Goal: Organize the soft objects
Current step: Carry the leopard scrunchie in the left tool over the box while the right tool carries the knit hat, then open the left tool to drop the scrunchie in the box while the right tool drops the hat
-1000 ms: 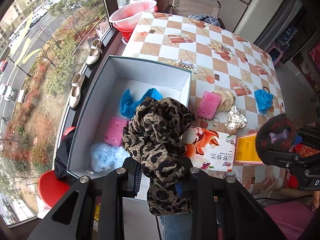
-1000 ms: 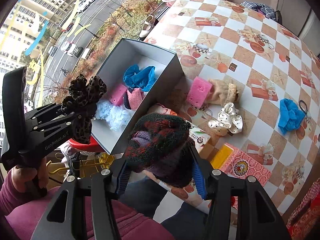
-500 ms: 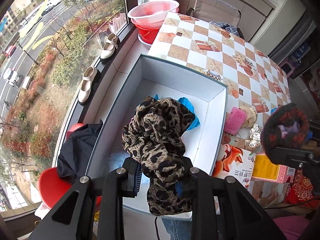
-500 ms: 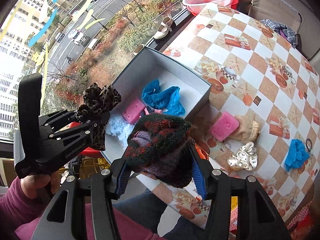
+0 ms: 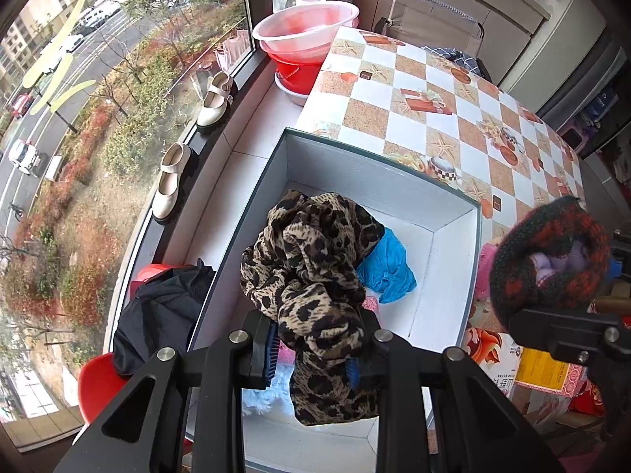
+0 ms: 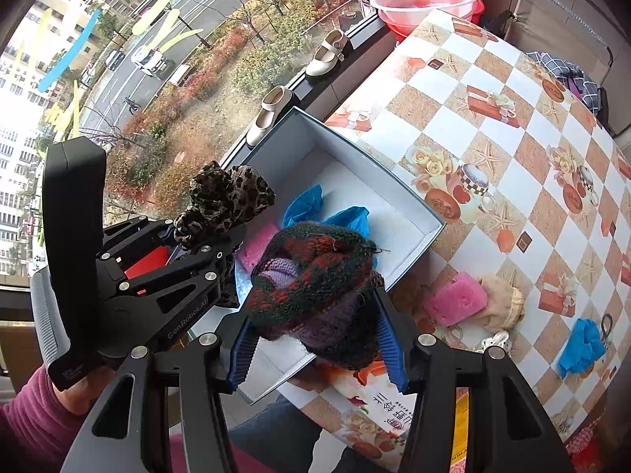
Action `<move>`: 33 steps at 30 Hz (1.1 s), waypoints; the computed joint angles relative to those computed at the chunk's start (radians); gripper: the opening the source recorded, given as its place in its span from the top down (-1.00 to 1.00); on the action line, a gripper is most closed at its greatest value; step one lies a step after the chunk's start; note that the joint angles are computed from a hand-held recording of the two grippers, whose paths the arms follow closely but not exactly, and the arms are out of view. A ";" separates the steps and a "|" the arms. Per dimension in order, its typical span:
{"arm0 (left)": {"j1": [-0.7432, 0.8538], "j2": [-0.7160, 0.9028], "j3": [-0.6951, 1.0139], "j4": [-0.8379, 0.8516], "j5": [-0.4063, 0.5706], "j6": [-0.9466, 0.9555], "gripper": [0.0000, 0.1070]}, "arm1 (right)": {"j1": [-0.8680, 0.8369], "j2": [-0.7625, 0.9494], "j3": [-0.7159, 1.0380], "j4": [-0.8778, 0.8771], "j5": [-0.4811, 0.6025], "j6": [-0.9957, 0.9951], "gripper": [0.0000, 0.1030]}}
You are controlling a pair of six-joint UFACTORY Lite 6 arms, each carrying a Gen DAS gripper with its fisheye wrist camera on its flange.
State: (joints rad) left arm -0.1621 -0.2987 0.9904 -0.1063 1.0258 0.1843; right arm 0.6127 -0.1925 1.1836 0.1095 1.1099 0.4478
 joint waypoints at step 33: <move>-0.017 0.135 -0.012 -0.002 -0.112 0.008 0.47 | -0.071 0.142 0.035 0.030 -0.057 -0.053 -0.07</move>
State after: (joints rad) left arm -0.1788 -0.1635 0.9786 -0.1079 0.9138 0.1919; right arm 0.5417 -0.0500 1.2188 0.1392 1.0529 0.3947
